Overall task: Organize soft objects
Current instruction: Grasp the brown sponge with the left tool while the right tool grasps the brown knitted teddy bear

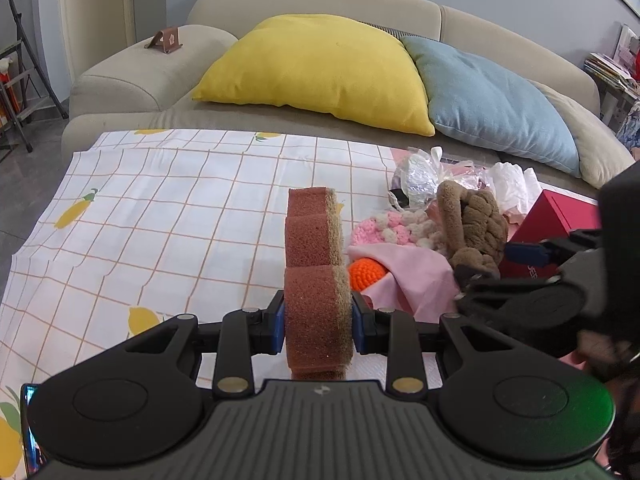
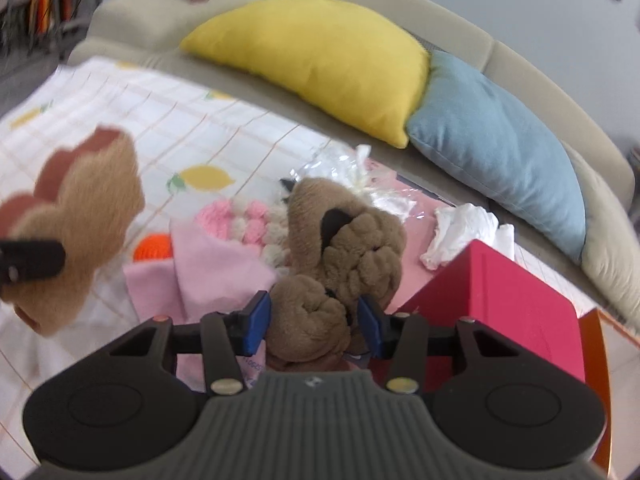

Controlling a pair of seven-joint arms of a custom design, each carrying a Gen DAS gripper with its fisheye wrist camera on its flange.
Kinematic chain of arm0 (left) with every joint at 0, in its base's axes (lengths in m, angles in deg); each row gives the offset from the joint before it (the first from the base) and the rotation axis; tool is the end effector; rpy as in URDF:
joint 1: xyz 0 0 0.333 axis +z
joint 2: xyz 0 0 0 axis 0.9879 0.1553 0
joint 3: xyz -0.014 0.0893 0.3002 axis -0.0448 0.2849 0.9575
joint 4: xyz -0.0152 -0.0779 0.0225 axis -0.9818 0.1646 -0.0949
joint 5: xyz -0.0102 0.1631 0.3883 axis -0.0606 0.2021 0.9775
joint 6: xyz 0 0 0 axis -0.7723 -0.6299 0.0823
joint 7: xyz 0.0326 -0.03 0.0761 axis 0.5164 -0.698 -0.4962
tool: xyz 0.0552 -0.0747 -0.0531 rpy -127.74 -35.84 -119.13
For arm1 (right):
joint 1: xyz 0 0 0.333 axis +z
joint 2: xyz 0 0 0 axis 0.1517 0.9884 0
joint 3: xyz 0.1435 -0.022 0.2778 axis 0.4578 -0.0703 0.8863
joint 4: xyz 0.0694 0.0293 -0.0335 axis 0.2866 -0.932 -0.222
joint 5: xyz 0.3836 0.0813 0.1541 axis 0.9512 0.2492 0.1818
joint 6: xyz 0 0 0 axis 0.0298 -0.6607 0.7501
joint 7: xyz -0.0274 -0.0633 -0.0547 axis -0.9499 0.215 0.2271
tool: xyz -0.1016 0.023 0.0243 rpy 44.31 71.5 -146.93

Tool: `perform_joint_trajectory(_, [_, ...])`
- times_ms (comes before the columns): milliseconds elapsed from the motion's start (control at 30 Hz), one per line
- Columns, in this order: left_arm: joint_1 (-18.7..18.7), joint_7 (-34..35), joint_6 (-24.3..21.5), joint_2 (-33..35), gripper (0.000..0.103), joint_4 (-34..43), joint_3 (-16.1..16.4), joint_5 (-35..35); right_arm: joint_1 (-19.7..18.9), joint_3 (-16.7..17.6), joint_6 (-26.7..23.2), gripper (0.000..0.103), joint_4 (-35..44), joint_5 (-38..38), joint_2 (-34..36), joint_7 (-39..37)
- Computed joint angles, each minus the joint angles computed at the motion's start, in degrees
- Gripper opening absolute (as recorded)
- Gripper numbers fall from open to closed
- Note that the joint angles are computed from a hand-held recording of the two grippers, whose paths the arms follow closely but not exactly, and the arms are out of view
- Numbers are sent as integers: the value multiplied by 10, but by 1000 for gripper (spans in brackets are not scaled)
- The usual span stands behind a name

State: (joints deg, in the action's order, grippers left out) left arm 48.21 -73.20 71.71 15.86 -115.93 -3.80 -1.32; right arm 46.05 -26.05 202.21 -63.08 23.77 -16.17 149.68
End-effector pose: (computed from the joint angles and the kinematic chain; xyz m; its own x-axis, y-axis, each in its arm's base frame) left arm 0.3509 -0.4555 0.4199 0.4472 -0.8896 0.0923 -0.6418 -0.3911 -0.6597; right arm 0.4687 0.4399 0.3850 0.6991 -0.6595 0.2764 -0.4175 -0.6902 -0.5910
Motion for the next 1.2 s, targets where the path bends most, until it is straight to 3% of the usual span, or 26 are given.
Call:
perform_joint_trajectory(100, [-2, 0, -1, -2, 35, 1, -2, -2, 8, -2, -18, 47, 7, -21, 12, -3])
perform_joint_trajectory(267, [-6, 1, -9, -7, 35, 3, -6, -7, 1, -3, 2, 20, -3, -15, 6, -8])
perform_joint_trajectory(433, [-7, -12, -7, -16, 35, 0, -9, -2, -33, 21, 38, 18, -30, 79, -23, -103])
perform_joint_trajectory(667, [-11, -25, -3, -22, 35, 11, -17, 13, -60, 39, 82, 16, -80, 150, -92, -176])
perform_joint_trajectory(767, [-15, -17, -13, -22, 35, 25, -21, 11, -70, 63, 91, 16, -110, 290, -128, -299])
perform_joint_trajectory(900, [-26, -8, -31, -14, 35, 51, -28, 9, -39, 56, 78, 16, -153, 493, -188, -462])
perform_joint_trajectory(1033, [-41, -4, -50, 0, 35, 80, -33, 6, -24, 48, 41, 16, -195, 580, -255, -511])
perform_joint_trajectory(1200, [-62, -1, -61, 18, 35, 111, -36, 12, -15, 37, 6, 16, -263, 626, -348, -540])
